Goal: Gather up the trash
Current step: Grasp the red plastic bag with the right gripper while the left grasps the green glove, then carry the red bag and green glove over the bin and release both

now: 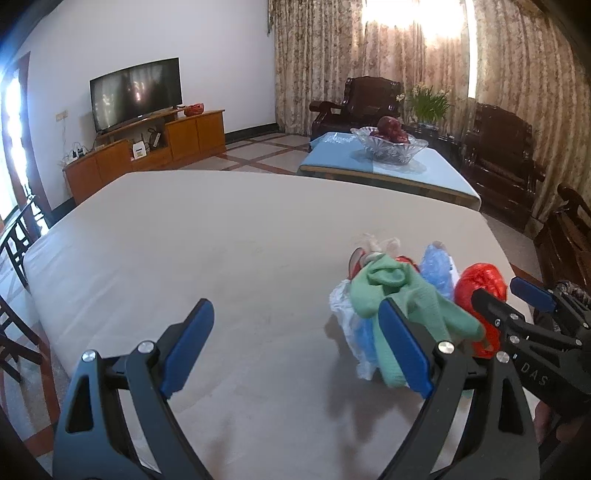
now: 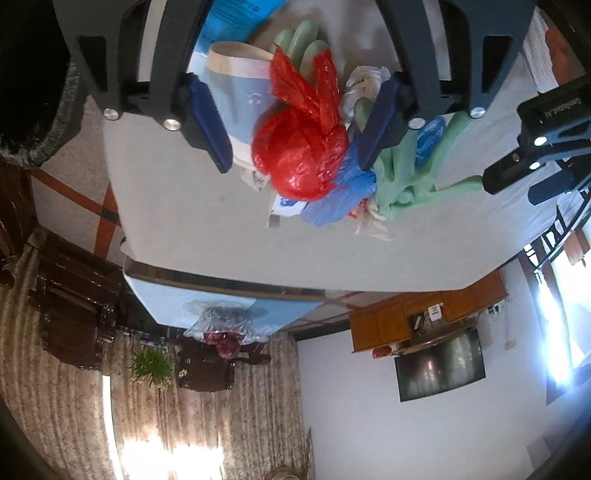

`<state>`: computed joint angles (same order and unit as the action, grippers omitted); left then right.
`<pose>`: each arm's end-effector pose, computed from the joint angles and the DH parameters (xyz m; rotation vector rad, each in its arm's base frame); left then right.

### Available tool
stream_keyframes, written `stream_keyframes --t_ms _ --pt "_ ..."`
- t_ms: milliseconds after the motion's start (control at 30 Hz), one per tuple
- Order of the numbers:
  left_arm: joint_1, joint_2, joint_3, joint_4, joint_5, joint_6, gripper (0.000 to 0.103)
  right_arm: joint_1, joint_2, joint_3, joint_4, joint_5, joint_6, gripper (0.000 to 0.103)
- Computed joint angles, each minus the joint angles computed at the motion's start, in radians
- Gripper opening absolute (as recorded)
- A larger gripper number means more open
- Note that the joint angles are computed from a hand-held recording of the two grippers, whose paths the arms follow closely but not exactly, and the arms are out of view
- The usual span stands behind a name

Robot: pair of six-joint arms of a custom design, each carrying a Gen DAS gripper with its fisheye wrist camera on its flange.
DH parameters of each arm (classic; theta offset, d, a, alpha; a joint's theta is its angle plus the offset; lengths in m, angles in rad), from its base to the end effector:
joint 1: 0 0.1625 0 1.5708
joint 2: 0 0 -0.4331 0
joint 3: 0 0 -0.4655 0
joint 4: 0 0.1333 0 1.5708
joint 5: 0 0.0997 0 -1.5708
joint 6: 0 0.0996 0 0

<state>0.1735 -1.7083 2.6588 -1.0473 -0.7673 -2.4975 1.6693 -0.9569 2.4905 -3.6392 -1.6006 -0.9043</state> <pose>-0.1144 -0.2282 0.1068 -0.3243 1.7614 -1.2180 0.1694 -0.3885 0.0165 1.3468 -2.4812 0.6950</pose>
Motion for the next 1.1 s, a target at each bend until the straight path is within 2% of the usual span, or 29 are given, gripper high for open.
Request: stream_keyframes --t_ms 33,100,200,267,467,600,767,933,1000,1033,1100 --pt "0.004 -0.005 0.002 -0.002 0.001 -0.001 0.088 0.000 0.005 -0.004 0.006 -0.005 -0.004 0.061" --pt "0.005 -0.015 0.007 -0.001 0.000 -0.003 0.088 -0.008 0.004 -0.008 0.029 -0.007 -0.022 0.047" --pt "0.006 -0.020 0.011 -0.006 0.003 0.002 0.088 -0.016 0.001 -0.006 0.044 0.000 -0.033 0.036" --pt "0.013 -0.025 0.010 -0.012 0.018 0.010 0.088 -0.021 -0.013 -0.002 0.057 0.018 -0.030 0.033" --pt "0.059 -0.023 -0.002 -0.042 0.114 0.037 0.088 -0.015 -0.064 0.001 0.080 0.058 -0.011 0.032" --pt "0.153 0.000 -0.018 -0.106 0.229 0.110 0.088 -0.004 -0.071 -0.022 0.078 0.044 -0.003 0.032" --pt "0.257 0.033 -0.030 -0.238 0.328 0.240 0.088 -0.010 -0.064 -0.035 0.078 0.023 -0.007 0.032" --pt "0.313 0.047 -0.018 -0.369 0.355 0.345 0.070 -0.017 -0.057 -0.046 0.084 0.018 -0.008 0.032" --pt "0.334 0.039 -0.002 -0.445 0.367 0.405 0.054 -0.019 -0.054 -0.051 0.088 0.017 -0.009 0.032" --pt "0.345 0.033 0.010 -0.503 0.375 0.451 0.049 -0.020 -0.053 -0.050 0.088 0.017 -0.009 0.032" --pt "0.356 0.034 0.028 -0.593 0.389 0.521 0.028 -0.018 -0.051 -0.051 0.089 0.014 -0.008 0.032"
